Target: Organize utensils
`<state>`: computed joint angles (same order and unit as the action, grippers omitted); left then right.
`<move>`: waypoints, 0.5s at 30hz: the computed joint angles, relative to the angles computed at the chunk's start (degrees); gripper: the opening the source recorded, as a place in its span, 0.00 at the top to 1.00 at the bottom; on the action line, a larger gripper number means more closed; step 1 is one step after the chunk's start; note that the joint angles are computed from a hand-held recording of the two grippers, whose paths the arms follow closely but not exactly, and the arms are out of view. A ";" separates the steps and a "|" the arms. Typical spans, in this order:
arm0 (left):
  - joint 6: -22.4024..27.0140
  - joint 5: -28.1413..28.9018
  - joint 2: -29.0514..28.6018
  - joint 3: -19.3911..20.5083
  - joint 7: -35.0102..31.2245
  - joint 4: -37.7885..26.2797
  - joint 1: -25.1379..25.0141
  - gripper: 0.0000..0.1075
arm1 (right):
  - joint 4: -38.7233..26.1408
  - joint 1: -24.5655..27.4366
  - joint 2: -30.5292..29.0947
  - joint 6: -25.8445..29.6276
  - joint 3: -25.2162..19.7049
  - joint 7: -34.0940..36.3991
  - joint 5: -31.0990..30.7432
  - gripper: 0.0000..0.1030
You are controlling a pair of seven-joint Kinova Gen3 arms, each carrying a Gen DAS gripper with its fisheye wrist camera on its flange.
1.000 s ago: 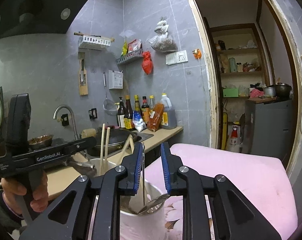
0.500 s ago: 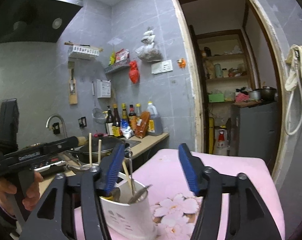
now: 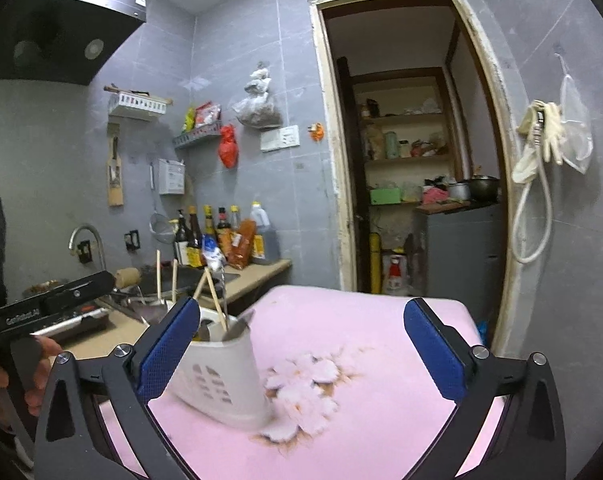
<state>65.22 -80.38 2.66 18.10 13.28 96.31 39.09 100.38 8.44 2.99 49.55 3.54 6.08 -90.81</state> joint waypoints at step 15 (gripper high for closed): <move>10.78 0.65 6.90 -0.98 1.10 -0.89 9.65 0.10 | 10.25 -0.53 -7.55 -7.99 3.43 2.66 2.61 0.00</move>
<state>75.99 -79.74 9.56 17.12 14.38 95.42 48.74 110.63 7.91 -4.56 41.57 6.97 8.74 -88.21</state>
